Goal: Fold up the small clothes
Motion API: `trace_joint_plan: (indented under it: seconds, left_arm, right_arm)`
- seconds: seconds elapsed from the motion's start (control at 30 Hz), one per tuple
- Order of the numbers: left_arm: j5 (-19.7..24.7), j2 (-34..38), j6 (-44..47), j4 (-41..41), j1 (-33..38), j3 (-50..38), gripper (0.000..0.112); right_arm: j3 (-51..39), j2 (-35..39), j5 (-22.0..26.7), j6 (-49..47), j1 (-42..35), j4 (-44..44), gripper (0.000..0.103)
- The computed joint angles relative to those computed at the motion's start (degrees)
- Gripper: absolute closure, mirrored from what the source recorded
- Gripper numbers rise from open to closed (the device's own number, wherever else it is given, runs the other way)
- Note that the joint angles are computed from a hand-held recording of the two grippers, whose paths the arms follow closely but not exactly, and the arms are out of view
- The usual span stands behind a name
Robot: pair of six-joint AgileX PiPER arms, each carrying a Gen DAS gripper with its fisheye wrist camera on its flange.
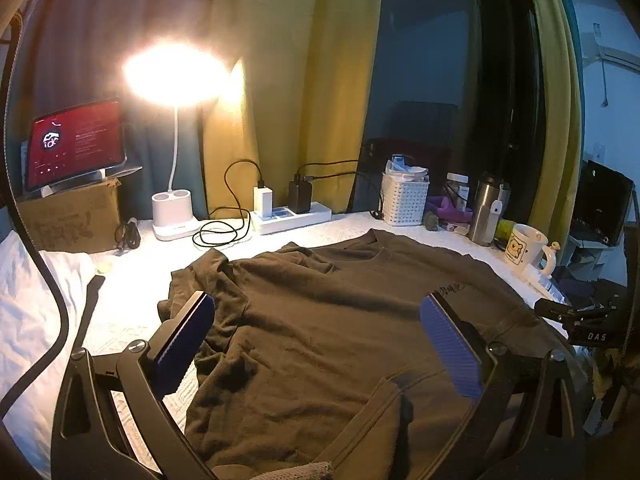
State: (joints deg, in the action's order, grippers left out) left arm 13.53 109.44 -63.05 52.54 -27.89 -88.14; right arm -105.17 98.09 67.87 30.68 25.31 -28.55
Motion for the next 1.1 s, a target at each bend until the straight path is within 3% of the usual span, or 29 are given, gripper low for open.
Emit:
trace_joint_plan:
  seconds: [0.33,1.1]
  left_arm:
    - [-0.2,0.0,1.6,-1.9,0.2,0.5,0.011]
    - [0.0,-0.4,-1.4,2.3,0.1,1.1,0.011]
  right_arm:
    - [1.1,-0.2,-0.7,0.8,0.4,-0.7,0.013]
    - [-2.4,1.1,0.7,-0.5,1.3,-1.1,0.013]
